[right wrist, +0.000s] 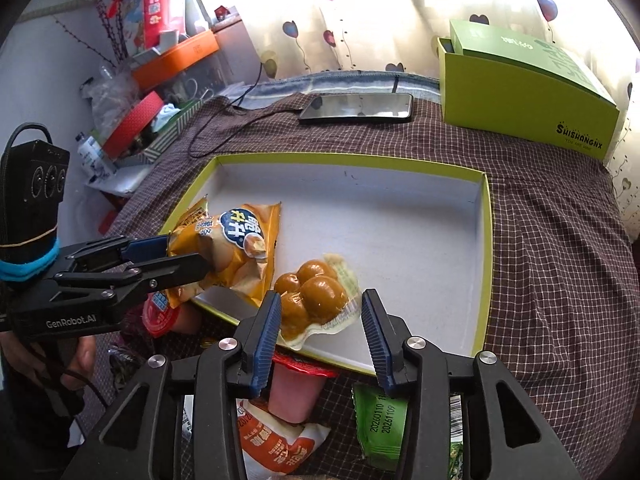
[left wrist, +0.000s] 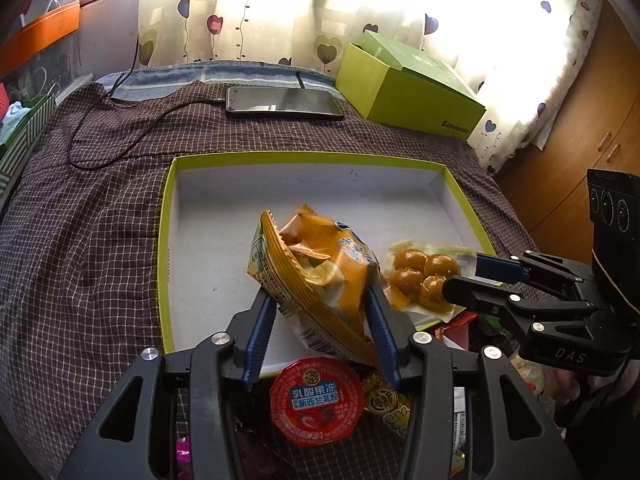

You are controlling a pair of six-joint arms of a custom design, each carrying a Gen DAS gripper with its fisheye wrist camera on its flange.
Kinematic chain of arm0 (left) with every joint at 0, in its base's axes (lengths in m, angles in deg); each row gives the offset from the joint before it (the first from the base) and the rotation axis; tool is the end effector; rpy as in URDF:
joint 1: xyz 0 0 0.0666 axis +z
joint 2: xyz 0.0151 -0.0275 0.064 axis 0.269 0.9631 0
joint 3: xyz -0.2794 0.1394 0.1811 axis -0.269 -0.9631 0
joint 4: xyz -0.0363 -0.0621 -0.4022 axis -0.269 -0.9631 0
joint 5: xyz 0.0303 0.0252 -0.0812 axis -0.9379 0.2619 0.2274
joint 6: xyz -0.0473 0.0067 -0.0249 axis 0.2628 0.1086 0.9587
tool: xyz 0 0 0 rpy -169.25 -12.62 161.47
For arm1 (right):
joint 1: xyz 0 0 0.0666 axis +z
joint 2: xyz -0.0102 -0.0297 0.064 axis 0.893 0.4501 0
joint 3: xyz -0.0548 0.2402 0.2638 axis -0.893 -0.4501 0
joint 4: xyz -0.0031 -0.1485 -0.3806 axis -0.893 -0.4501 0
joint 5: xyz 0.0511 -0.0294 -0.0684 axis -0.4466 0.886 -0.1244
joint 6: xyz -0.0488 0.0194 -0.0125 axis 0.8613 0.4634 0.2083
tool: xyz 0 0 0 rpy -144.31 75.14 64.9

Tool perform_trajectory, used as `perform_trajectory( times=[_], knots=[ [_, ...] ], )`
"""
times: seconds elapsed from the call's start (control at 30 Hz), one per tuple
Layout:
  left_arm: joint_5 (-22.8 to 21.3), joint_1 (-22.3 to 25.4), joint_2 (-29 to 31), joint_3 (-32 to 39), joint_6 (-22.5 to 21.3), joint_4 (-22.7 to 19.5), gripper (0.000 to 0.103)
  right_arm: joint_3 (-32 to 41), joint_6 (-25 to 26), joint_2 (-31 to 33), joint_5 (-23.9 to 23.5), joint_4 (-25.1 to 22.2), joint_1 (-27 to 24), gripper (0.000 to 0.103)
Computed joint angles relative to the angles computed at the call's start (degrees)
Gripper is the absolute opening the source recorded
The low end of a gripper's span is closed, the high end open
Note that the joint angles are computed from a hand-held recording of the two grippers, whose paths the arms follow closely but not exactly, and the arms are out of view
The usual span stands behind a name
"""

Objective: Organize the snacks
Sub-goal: 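Carry both snacks into the yellow box tray and open both tools, then withdraw from the tray and move the right tool over the white striped bag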

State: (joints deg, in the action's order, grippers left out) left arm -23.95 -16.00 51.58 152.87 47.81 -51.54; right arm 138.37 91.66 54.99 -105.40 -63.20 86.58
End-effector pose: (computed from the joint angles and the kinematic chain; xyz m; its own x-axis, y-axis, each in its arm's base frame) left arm 0.3754 -0.2216 0.4570 -0.7576 -0.3387 -0.5580 -0.2085 0.9356 -0.2849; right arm 0.4916 0.2294 0.4704 -0.6102 -0.5579 -0.5624 -0.7689 0.5881 0.2508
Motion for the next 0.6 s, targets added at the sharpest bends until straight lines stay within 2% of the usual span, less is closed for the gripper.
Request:
perform_trajectory(
  times=[0.17, 0.6],
  knots=[
    [-1.3, -0.4, -1.9, -1.2, 0.8, 1.3, 0.057, -0.6, -0.7, -0.9, 0.0, 1.3, -0.3, 0.04],
    [-4.6, -0.6, -3.5, -1.5, 3.0, -1.8, 0.057, -5.5, -0.9, -6.3, -1.3, 3.4, -1.5, 0.04]
  ],
)
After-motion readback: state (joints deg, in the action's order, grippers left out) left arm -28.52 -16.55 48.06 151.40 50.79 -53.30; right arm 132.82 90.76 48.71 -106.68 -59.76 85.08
